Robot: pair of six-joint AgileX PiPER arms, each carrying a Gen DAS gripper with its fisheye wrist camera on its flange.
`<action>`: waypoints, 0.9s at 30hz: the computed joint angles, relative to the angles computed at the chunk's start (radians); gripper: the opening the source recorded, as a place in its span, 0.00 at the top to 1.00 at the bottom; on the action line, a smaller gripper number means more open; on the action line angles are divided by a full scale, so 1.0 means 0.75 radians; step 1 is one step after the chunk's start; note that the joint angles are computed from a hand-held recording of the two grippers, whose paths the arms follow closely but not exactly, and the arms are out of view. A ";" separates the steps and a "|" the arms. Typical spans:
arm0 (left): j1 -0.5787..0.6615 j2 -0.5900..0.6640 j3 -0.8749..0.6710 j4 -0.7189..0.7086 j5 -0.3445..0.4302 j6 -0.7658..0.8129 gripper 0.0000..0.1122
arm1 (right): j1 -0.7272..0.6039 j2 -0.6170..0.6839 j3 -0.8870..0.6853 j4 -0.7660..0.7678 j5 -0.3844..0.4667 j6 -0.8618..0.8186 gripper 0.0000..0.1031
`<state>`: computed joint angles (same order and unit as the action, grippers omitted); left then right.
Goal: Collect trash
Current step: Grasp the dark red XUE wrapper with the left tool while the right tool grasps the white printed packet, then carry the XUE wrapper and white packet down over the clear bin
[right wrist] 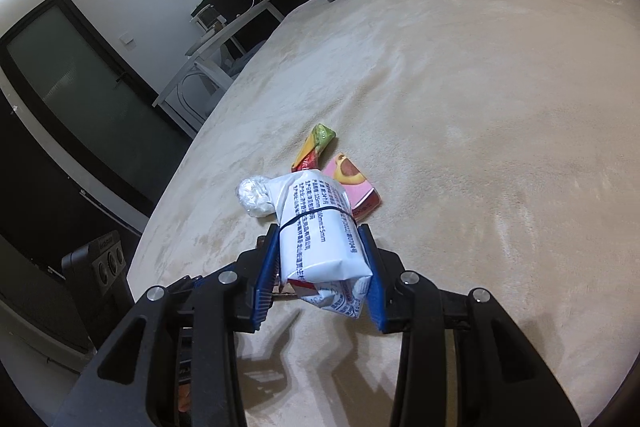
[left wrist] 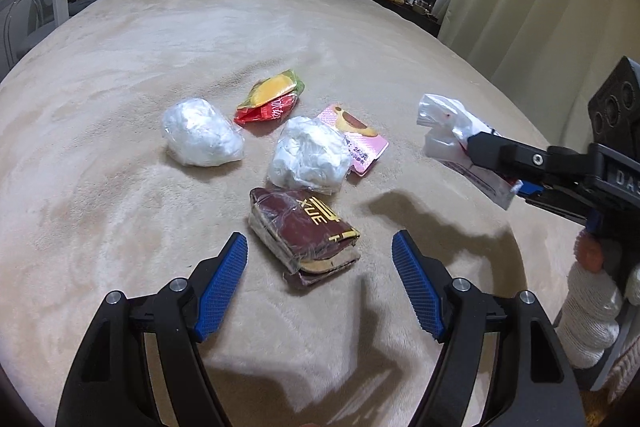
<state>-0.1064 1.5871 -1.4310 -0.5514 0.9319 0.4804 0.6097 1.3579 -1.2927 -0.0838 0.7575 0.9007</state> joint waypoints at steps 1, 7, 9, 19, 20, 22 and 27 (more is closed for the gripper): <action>-0.022 0.010 -0.005 0.023 -0.022 -0.026 0.34 | -0.008 -0.013 0.011 0.004 0.003 -0.006 0.62; -0.107 0.069 -0.029 0.161 -0.099 -0.166 0.34 | -0.039 -0.055 0.049 0.034 0.030 -0.060 0.62; -0.118 0.083 -0.034 0.185 -0.105 -0.182 0.34 | -0.042 -0.061 0.054 0.033 0.044 -0.075 0.62; -0.185 0.112 -0.019 0.289 -0.198 -0.187 0.34 | -0.045 -0.082 0.078 0.013 0.047 -0.070 0.62; -0.187 0.115 -0.019 0.291 -0.197 -0.185 0.35 | -0.042 -0.079 0.077 0.005 0.047 -0.063 0.62; -0.182 0.115 -0.016 0.279 -0.194 -0.167 0.35 | -0.043 -0.081 0.081 0.008 0.047 -0.064 0.62; -0.135 0.118 -0.038 0.193 -0.130 -0.072 0.48 | -0.055 -0.082 0.087 0.039 0.035 -0.070 0.62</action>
